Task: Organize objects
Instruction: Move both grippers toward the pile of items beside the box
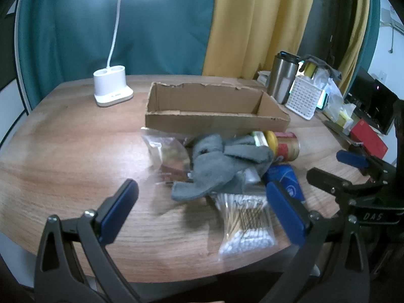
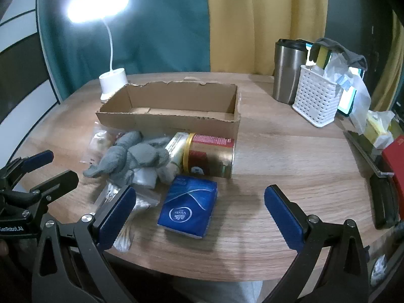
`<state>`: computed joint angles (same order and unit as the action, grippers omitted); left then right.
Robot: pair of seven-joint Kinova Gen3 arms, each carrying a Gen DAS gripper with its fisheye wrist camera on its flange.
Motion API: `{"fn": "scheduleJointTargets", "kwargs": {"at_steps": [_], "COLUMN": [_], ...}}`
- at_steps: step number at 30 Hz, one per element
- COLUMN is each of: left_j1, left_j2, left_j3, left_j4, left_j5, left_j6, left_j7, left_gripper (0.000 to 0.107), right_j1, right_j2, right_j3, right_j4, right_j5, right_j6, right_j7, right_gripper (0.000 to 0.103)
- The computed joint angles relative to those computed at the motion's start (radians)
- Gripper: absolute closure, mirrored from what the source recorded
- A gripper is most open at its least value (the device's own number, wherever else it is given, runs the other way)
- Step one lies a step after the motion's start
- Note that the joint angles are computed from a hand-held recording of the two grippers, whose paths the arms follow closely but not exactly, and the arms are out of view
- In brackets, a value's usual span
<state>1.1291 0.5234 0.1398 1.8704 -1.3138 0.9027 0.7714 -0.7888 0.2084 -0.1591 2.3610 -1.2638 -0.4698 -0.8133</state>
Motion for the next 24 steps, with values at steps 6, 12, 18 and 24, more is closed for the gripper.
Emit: {"fn": "scheduleJointTargets", "kwargs": {"at_steps": [6, 12, 18, 24], "left_j1": [0.000, -0.001, -0.002, -0.003], "left_j2": [0.001, 0.000, 0.000, 0.001], "left_j3": [0.000, 0.001, 0.001, 0.002], "left_j4": [0.002, 0.004, 0.004, 0.006], "left_j5": [0.000, -0.002, -0.003, -0.002], "left_j6": [0.001, 0.000, -0.001, -0.004], "left_j7": [0.005, 0.007, 0.008, 0.009], "left_gripper": [0.005, 0.005, 0.005, 0.005], "right_j1": [0.000, 0.002, -0.004, -0.002], "right_j2": [0.002, 0.000, 0.007, 0.004], "right_j3": [0.002, 0.001, 0.003, 0.002], "right_j4": [-0.001, 0.002, -0.003, -0.002], "right_j5": [-0.001, 0.006, -0.007, -0.002], "right_j6": [0.002, 0.003, 0.002, 0.006], "right_j7": [0.003, -0.005, 0.005, 0.004], "right_gripper": [0.000, 0.000, 0.000, 0.000]}}
